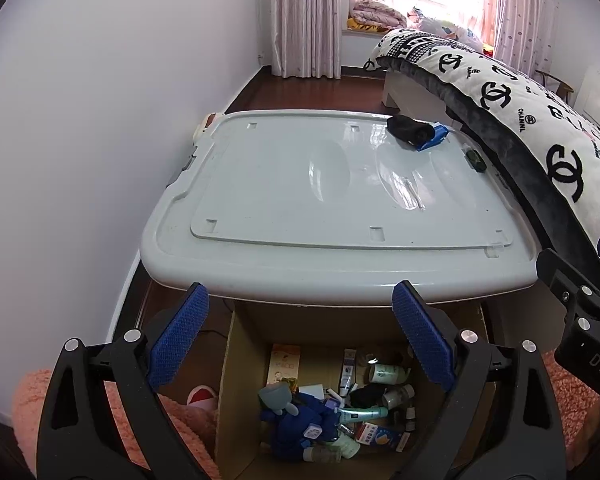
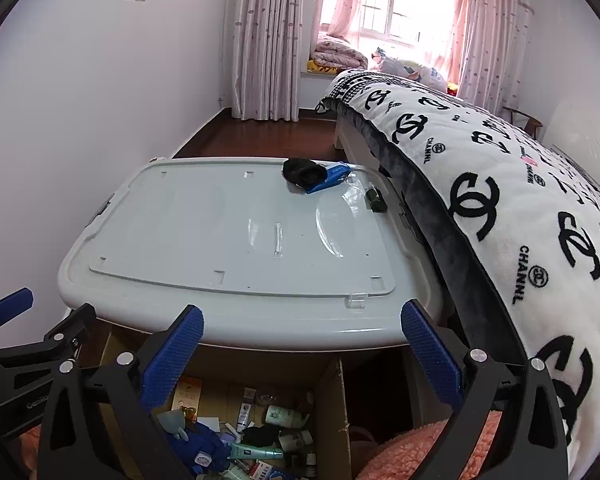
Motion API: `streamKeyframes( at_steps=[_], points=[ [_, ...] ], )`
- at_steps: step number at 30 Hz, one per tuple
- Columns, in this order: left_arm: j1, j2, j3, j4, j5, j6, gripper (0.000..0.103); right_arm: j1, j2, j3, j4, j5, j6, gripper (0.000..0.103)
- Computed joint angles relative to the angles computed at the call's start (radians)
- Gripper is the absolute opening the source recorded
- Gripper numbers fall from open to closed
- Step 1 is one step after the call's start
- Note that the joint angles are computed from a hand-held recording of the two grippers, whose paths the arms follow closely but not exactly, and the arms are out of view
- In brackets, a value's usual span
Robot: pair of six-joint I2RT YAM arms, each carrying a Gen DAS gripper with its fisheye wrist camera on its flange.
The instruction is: Collect trash
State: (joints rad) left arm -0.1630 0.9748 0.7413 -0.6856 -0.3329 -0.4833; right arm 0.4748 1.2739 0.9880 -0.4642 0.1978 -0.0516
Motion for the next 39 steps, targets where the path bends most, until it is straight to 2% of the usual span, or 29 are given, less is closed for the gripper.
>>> streamKeyframes(
  at_steps=[39],
  points=[
    [0.009, -0.008, -0.002, -0.007, 0.001, 0.007, 0.091, -0.002, 0.003, -0.003, -0.001, 0.002, 0.016, 0.098]
  ],
)
